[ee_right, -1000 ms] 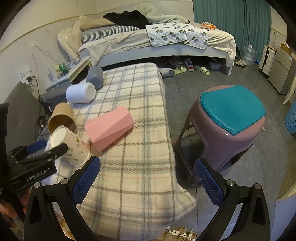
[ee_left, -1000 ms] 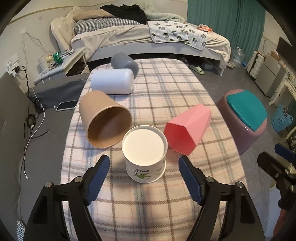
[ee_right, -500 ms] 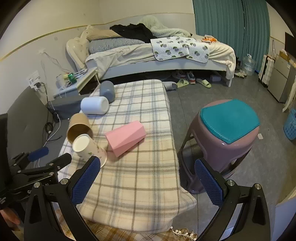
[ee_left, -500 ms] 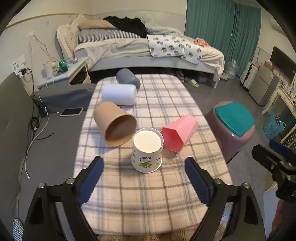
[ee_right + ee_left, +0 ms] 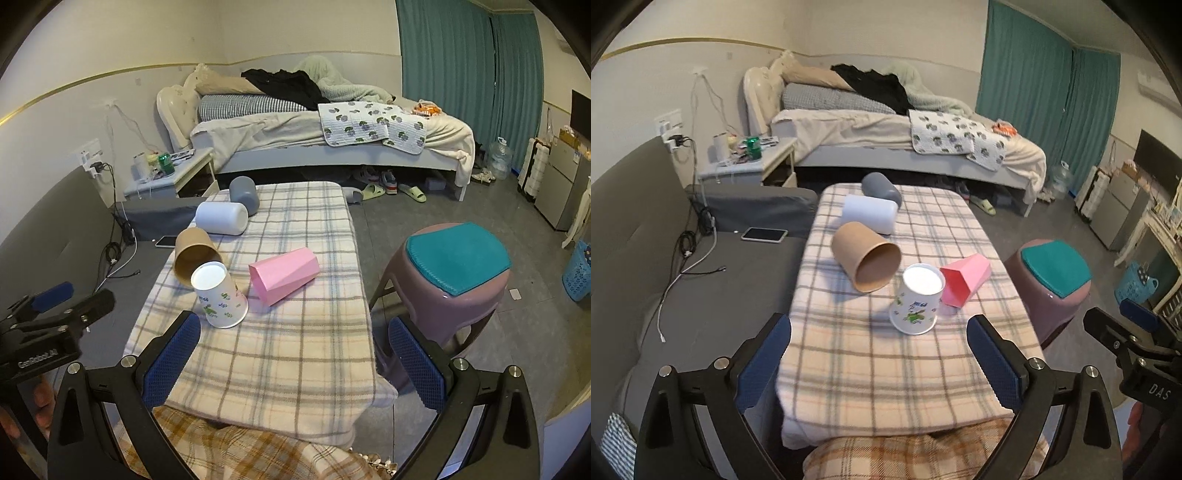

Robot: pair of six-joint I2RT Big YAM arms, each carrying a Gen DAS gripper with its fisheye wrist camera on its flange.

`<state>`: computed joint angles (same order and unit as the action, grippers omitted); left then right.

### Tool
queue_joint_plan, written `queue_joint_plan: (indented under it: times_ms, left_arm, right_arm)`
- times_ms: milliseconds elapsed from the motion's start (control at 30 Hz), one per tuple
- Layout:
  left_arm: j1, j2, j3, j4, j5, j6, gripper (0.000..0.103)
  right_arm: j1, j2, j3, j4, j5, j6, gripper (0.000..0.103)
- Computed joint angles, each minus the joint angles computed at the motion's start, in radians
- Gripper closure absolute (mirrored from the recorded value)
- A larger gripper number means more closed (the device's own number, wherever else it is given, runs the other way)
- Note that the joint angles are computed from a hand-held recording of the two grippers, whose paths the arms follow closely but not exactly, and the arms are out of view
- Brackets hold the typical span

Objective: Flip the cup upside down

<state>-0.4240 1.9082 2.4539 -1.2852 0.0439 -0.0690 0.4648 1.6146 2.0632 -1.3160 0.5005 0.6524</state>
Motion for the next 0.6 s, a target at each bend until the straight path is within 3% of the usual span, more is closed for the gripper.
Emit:
queue_joint_plan:
  times_ms: [300, 600]
  left_arm:
    - [0.008, -0.183, -0.306, 0.146, -0.016, 0.016, 0.004]
    - [0.009, -0.227, -0.379, 0.18, -0.031, 0.0, 0.004]
  right_arm:
    - [0.069, -0.07, -0.129, 0.093, 0.082, 0.03, 0.001]
    - [0.095, -0.074, -0.15, 0.138, 0.116, -0.017, 0.001]
